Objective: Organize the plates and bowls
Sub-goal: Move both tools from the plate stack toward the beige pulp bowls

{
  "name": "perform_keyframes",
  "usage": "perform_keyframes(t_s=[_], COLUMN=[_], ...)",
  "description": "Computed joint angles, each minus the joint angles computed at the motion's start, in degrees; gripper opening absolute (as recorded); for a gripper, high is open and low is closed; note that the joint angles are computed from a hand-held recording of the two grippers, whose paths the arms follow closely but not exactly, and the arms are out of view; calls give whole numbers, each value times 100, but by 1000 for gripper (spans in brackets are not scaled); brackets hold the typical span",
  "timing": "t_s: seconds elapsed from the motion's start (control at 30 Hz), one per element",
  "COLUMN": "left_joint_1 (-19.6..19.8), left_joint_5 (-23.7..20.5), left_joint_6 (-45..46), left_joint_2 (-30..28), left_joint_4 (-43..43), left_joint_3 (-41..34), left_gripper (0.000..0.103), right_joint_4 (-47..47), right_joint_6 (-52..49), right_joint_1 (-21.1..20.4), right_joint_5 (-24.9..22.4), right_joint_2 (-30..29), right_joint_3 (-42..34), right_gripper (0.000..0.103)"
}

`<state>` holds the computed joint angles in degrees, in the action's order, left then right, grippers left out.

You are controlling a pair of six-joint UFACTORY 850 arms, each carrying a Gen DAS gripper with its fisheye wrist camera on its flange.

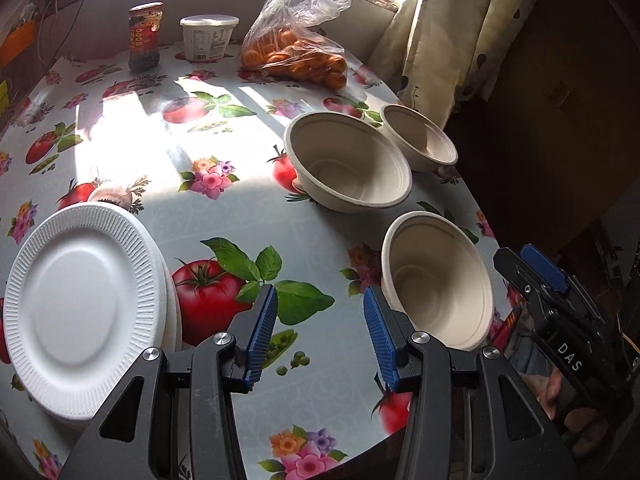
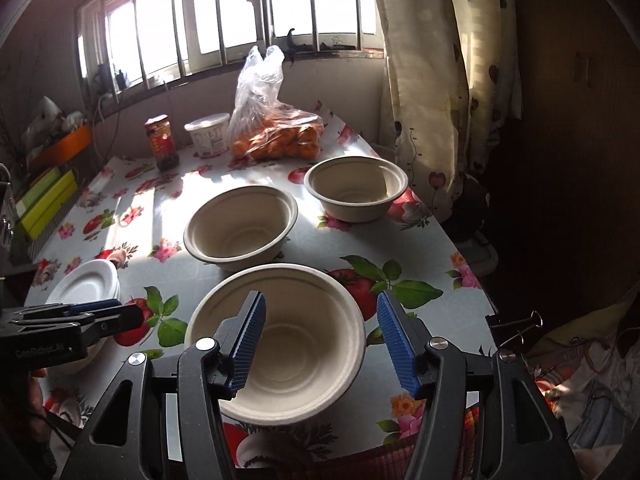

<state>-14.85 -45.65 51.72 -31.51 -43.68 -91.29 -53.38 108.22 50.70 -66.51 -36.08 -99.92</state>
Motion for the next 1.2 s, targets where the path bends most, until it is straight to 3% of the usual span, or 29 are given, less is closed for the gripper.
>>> perform_keyframes(t_s=[0.5, 0.63, 0.83, 1.2], left_joint_1=[-258, -271, -311, -366], left_joint_5=[-114, -96, -13, -57], left_joint_6=[-543, -818, -1402, -2033], left_joint_2=[-408, -583, -939, -1445], left_joint_4=[191, 330, 700, 1128], left_joint_3=[-542, -857, -1526, -2377], left_gripper=[46, 46, 46, 46], right_joint_4=[-27, -110, -162, 219], right_joint_6=[504, 447, 155, -826], right_joint_1=[-316, -485, -780, -1112], right_joint_5=[718, 1183, 1755, 1904], right_joint_2=[669, 778, 760, 418], right_joint_3=[1104, 1188, 1028, 443], right_gripper=[58, 58, 58, 58])
